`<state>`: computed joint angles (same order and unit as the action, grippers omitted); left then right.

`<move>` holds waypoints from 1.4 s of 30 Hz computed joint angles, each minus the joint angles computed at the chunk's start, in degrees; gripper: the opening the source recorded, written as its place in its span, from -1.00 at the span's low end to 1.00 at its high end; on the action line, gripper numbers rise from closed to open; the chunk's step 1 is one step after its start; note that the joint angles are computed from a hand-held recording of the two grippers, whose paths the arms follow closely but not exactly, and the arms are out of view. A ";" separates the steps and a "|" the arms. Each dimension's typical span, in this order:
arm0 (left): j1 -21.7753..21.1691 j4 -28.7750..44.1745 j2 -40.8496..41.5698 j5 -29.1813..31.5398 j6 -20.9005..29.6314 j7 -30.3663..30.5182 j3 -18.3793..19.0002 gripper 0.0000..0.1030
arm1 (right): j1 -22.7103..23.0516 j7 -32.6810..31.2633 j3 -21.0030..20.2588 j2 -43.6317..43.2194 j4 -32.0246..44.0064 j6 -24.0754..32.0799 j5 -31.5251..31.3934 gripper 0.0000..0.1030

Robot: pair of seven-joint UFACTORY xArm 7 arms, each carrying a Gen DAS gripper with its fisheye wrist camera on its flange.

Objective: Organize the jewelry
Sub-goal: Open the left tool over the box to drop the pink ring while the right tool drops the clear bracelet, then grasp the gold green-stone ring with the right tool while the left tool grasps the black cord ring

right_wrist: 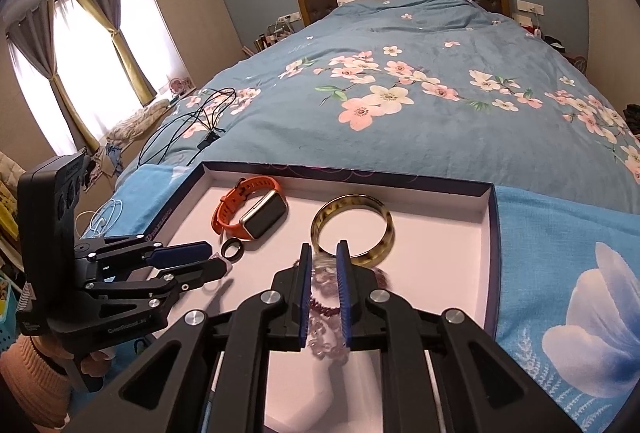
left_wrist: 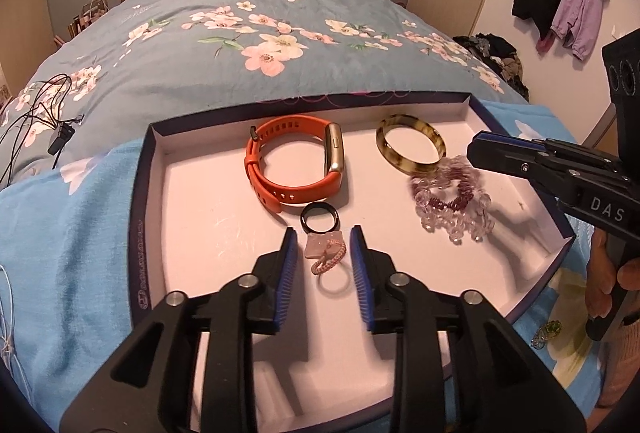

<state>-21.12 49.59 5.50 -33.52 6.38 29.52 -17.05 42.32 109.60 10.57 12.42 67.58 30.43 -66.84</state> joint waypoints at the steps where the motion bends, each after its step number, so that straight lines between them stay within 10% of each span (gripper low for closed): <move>1: -0.03 -0.54 -0.53 -0.11 -0.55 -0.02 -0.03 -0.35 | 0.08 0.07 0.02 -0.19 -0.11 0.26 -0.03 -0.77; 9: -2.91 -4.89 -7.12 -10.60 -4.32 8.81 1.59 -0.17 | 0.29 2.12 1.45 -2.96 -1.81 1.79 -1.72 -0.67; 17: -15.95 -12.78 -18.68 -28.40 -7.30 25.85 12.53 -0.10 | 1.80 2.32 5.85 -7.32 -4.07 7.26 -3.25 -0.45; 42: -22.51 -33.79 -37.09 -12.16 -6.84 12.36 18.44 0.02 | 9.23 -0.78 9.92 -5.48 -7.77 13.92 7.71 -0.44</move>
